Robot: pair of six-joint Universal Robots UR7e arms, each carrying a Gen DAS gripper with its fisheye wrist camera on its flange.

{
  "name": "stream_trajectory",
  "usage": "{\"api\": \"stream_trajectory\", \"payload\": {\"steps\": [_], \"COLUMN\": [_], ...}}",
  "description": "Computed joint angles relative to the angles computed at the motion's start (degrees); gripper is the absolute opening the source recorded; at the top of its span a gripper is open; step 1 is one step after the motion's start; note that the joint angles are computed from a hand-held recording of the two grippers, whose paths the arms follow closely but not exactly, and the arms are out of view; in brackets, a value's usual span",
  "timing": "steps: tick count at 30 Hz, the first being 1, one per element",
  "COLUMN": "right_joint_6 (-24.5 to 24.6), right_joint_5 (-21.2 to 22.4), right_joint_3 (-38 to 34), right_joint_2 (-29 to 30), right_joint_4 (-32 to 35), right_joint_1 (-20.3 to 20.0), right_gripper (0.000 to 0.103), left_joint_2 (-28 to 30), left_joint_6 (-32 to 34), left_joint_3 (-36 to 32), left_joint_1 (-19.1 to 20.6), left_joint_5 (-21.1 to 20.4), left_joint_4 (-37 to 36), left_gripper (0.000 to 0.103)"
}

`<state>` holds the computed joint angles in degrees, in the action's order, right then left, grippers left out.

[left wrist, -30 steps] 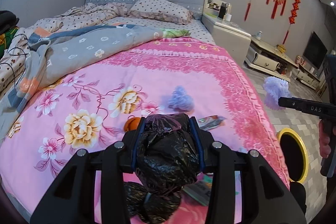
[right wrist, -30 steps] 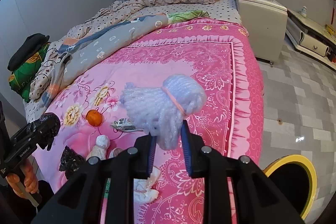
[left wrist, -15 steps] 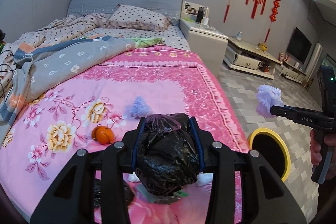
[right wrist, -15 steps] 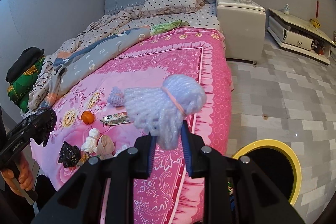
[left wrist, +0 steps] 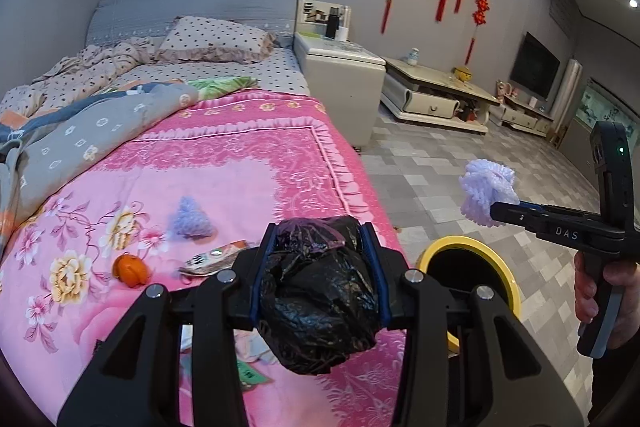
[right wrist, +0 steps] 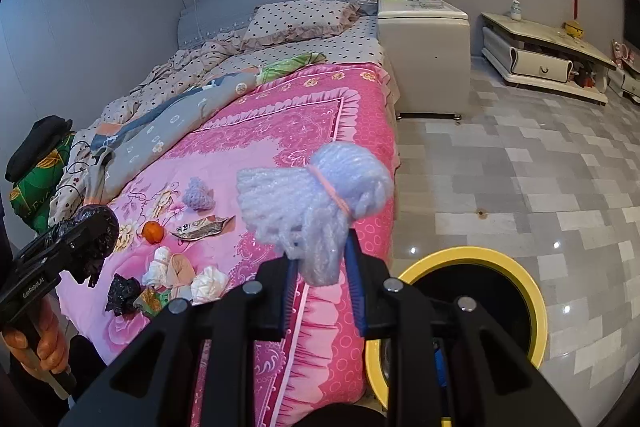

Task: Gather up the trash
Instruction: 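Lift and carry the black bag and lavender net over the bin, then open the right tool to drop the net while the left tool releases the black bag into the bin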

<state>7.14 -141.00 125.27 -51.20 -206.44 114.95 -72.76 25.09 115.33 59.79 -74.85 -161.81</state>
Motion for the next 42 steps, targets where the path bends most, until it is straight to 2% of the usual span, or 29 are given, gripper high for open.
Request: {"api": "stream_trajectory", "payload": {"steps": [13,23,30,42], "right_joint_6": [3.0,4.6,5.2,6.8], "right_joint_5": [-1.9,-0.8,1.5,8.2], "right_joint_3": [9.9,15.3,17.9,21.6], "right_joint_2": [-5.8,-8.1,-9.0,-8.8], "right_joint_4": [-6.7,-10.8,-13.0,-17.7], "right_joint_1": [-1.7,-5.3,-8.7,-17.0], "right_gripper": [0.022,0.022,0.022,0.022], "left_joint_2": [4.3,9.6,14.0,21.5], "left_joint_6": [-2.7,-4.1,-5.0,-6.7], "left_joint_3": [2.9,3.7,3.0,1.5], "left_joint_1": [-5.8,-8.7,-9.4,-9.2], "left_joint_5": [-1.4,-2.4,-3.0,-4.0], "left_joint_4": [-0.3,-1.3,-1.7,-1.9], "left_gripper": [0.039,0.039,0.039,0.040]}}
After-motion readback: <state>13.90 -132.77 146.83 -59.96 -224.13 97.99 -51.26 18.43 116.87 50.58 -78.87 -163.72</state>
